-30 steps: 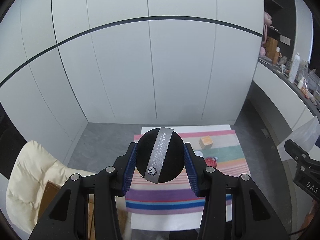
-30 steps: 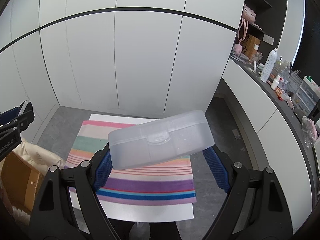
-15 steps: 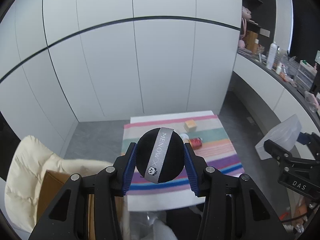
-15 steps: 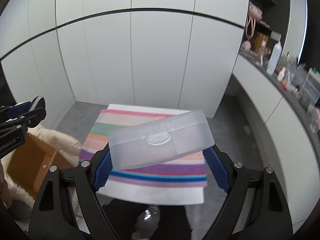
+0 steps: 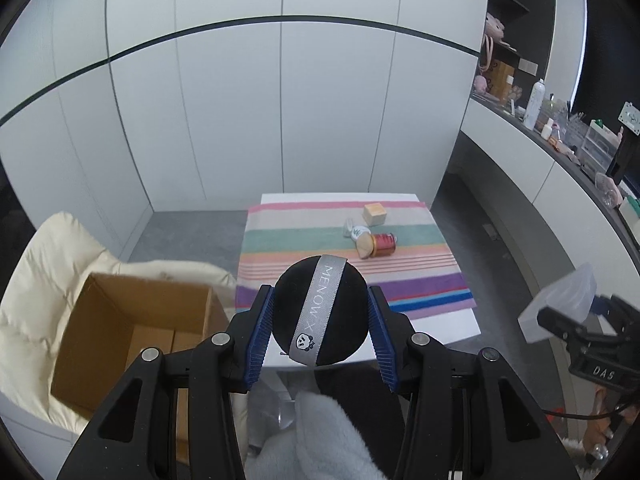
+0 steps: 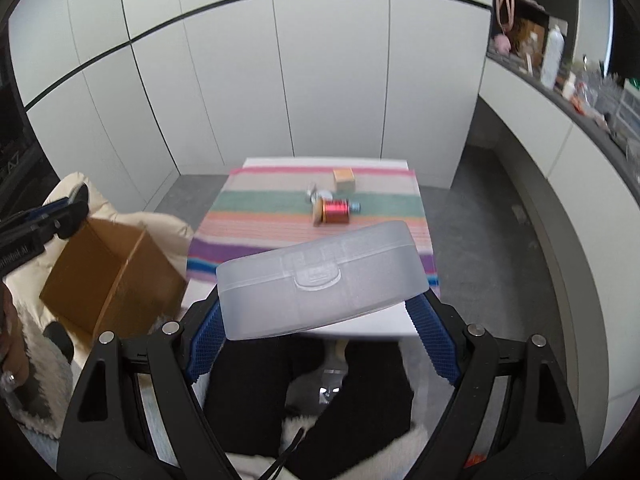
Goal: Organize objects
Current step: 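Carry the black puff and frosted box with both tools over the cardboard box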
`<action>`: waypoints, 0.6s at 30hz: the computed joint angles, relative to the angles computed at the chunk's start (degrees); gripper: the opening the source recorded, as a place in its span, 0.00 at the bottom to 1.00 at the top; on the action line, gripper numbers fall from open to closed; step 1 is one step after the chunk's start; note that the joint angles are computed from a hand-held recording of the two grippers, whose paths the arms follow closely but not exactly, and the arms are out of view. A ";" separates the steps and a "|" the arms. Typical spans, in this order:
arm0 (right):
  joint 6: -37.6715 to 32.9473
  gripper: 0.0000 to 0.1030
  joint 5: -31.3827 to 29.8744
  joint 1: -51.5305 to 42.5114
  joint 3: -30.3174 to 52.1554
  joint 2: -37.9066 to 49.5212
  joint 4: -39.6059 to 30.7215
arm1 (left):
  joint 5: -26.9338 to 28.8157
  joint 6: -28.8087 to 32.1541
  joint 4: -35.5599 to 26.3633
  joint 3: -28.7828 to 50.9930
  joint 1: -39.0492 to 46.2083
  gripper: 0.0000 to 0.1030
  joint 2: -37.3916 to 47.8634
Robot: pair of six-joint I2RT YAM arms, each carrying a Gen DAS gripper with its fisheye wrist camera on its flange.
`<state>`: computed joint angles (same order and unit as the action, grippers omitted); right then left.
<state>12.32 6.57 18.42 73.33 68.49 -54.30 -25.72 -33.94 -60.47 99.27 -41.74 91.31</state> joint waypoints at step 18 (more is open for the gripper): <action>2.01 0.84 -0.84 1.70 -5.63 -3.08 -2.73 | 0.46 -2.21 0.68 -9.36 1.53 0.45 -4.88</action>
